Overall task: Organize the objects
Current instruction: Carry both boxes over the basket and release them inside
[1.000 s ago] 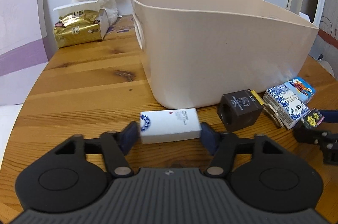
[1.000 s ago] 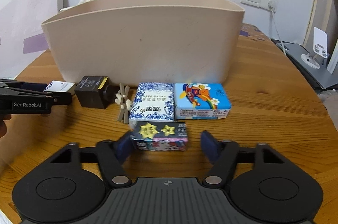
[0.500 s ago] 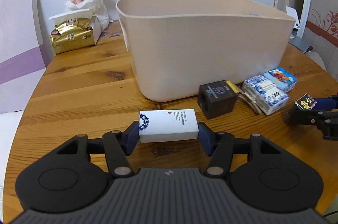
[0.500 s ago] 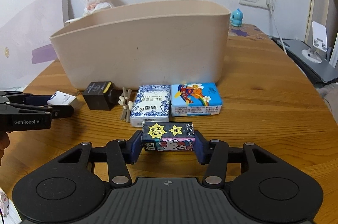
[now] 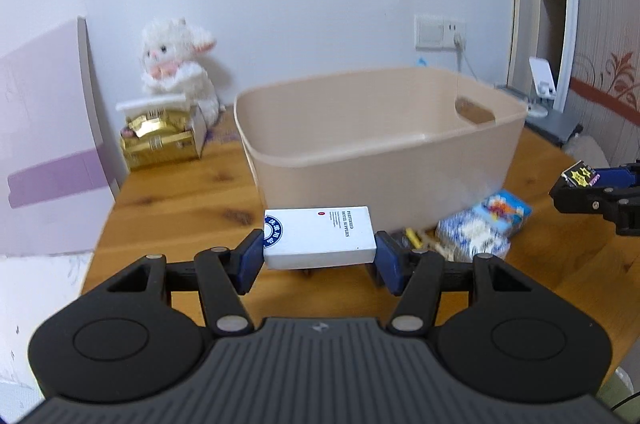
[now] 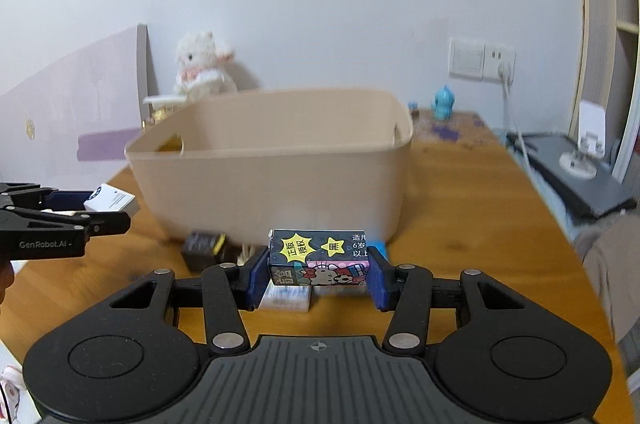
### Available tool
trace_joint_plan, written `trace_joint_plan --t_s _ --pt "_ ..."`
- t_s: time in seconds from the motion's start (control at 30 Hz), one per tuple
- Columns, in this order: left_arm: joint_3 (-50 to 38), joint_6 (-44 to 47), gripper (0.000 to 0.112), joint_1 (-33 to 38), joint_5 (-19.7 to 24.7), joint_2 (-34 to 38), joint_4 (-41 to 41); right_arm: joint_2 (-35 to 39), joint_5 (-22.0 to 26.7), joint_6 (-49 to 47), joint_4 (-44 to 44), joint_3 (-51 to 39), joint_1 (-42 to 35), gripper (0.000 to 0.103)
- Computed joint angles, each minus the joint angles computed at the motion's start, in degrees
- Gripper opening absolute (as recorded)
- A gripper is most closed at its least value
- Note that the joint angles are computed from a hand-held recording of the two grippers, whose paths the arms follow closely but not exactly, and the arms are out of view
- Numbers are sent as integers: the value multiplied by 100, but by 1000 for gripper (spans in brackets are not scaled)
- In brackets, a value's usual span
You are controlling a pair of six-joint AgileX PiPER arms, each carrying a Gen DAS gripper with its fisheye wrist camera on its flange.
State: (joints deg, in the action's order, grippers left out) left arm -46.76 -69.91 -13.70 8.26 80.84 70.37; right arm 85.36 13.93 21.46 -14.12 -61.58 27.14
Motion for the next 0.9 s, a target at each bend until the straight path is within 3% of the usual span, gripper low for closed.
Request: trace_joint_plan --t_s 0.1,0.27,0.43,0.73,0.9 --pt "-179 -5 61 -51 108 -87 55 -32 -6 -288 176 -206 -129 47" --pt "-730 1003 61 -131 249 -20 -776 67 -46 -509 300 -630 -331 47" --pt "-1314 1409 61 -146 333 272 -1145 354 -19 -839 550 -1157 -517 47" --pt "-2640 2765 61 -235 745 1319 -2515 1198 215 -1684 1404 -2426 -798 47" --pt "-3623 3789 61 -325 1385 2093 -3556 1867 650 -1818 1498 -3331 -826 47"
